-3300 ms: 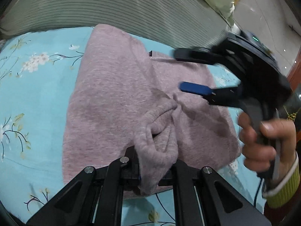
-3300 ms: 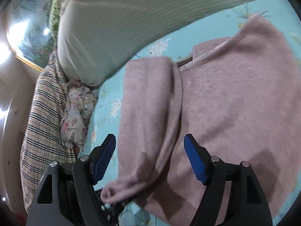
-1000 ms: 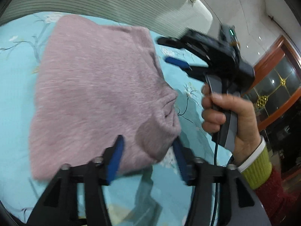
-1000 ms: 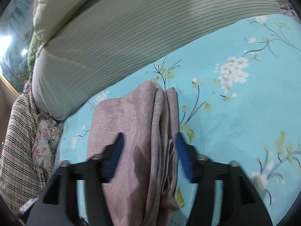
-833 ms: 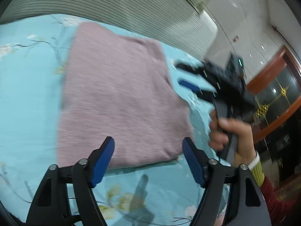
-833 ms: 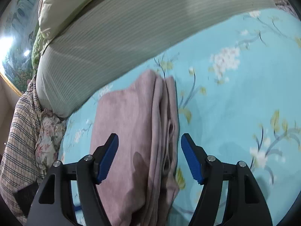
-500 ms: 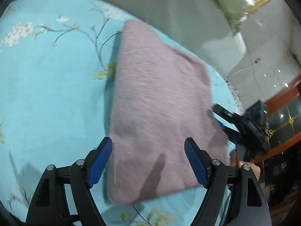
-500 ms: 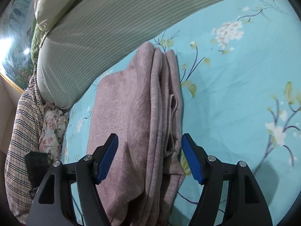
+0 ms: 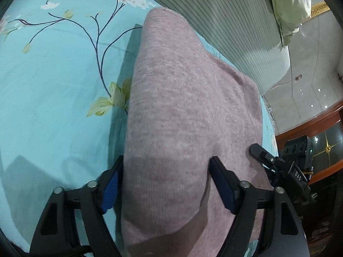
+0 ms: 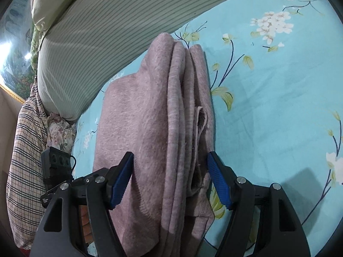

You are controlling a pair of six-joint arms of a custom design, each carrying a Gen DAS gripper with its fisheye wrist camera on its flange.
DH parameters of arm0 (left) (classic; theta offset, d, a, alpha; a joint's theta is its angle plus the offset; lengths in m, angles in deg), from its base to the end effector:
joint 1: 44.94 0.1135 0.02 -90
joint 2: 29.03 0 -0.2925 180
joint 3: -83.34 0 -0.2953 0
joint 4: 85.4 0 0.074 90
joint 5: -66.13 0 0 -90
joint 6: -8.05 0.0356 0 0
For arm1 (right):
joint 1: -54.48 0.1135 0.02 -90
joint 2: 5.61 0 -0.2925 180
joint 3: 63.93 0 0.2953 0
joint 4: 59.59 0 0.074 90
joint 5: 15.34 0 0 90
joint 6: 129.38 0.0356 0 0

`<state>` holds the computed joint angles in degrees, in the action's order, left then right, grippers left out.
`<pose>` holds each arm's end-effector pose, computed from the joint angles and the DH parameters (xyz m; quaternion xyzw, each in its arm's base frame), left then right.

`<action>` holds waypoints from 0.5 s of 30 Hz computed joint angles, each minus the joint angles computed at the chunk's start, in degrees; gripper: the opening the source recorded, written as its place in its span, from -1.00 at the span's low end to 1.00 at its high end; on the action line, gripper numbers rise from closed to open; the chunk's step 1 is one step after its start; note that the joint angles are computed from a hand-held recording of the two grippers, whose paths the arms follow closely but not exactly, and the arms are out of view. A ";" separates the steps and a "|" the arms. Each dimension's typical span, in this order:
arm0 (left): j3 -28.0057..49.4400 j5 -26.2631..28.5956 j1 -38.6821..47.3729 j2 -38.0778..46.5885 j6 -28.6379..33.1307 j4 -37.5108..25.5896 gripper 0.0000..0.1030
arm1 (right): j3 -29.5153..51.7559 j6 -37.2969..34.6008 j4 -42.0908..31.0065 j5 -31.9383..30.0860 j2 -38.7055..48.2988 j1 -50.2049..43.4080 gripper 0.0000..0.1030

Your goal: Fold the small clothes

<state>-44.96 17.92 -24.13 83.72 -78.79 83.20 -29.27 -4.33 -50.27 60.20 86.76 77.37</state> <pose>0.2948 0.0867 0.0290 -0.0879 0.9207 -0.3152 0.2126 0.2378 0.1101 0.0750 0.0538 0.9269 0.2736 0.2513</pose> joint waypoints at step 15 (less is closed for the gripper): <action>-5.05 5.38 4.80 -7.91 4.96 -2.30 -0.31 | -0.13 1.59 -3.16 3.13 -7.21 6.19 -0.48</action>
